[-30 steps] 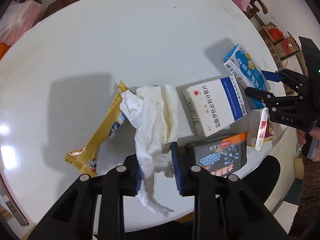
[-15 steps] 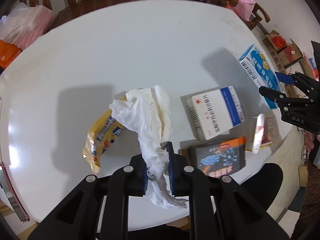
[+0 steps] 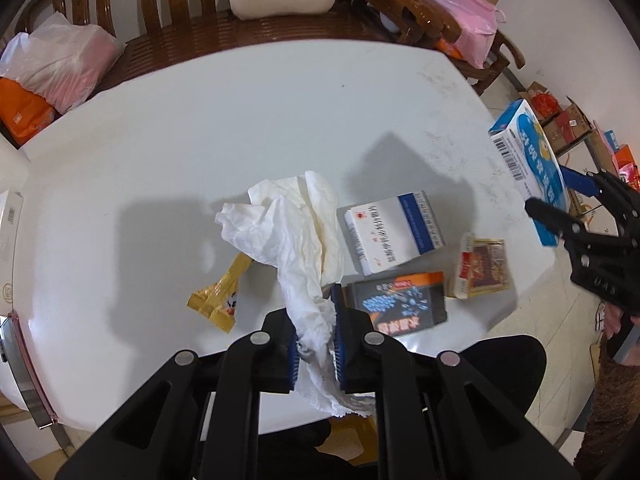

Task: Collect trash
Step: 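Carry the tissue and blue medicine box down toward the trash bag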

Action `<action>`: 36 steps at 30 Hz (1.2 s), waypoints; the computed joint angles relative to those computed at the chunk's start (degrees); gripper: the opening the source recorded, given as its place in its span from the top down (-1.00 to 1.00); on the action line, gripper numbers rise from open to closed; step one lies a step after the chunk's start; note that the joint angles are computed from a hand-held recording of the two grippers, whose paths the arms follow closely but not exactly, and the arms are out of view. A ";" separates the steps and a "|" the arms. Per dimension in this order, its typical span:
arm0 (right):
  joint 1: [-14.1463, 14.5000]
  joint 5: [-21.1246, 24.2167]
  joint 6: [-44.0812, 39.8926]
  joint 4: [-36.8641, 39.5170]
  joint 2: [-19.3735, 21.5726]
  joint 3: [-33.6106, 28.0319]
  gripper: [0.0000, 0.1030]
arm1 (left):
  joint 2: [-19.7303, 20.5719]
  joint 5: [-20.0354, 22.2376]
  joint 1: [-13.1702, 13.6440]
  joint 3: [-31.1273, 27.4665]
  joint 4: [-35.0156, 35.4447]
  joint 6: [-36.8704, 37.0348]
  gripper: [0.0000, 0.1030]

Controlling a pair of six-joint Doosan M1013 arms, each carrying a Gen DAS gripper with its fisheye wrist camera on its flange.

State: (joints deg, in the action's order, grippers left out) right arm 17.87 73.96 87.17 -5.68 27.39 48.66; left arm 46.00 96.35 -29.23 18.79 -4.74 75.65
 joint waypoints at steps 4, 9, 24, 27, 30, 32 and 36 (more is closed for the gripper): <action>0.77 -1.79 -0.67 0.41 -2.31 2.41 -0.23 | -3.29 -2.89 -0.96 4.82 0.92 0.56 0.73; 1.98 -3.61 -0.78 -0.19 -5.00 5.93 -0.23 | -7.45 -6.57 -2.33 11.83 2.38 1.50 0.73; 5.93 -8.66 0.93 0.05 -13.31 20.79 -0.23 | -18.22 -20.42 -5.78 33.36 4.60 0.72 0.73; 6.56 -8.97 1.61 0.22 -14.18 23.43 -0.23 | -20.14 -23.17 -6.59 37.68 5.02 -0.19 0.73; 7.19 -9.30 2.21 0.42 -14.81 25.63 -0.23 | -21.38 -24.56 -6.96 40.73 3.33 0.31 0.73; 7.42 -9.77 2.81 0.39 -15.17 26.79 -0.23 | -22.08 -25.35 -7.44 42.48 4.19 -0.27 0.73; 7.77 -10.59 3.96 0.40 -15.78 28.97 -0.23 | -22.99 -26.17 -8.00 45.37 3.62 -0.01 0.73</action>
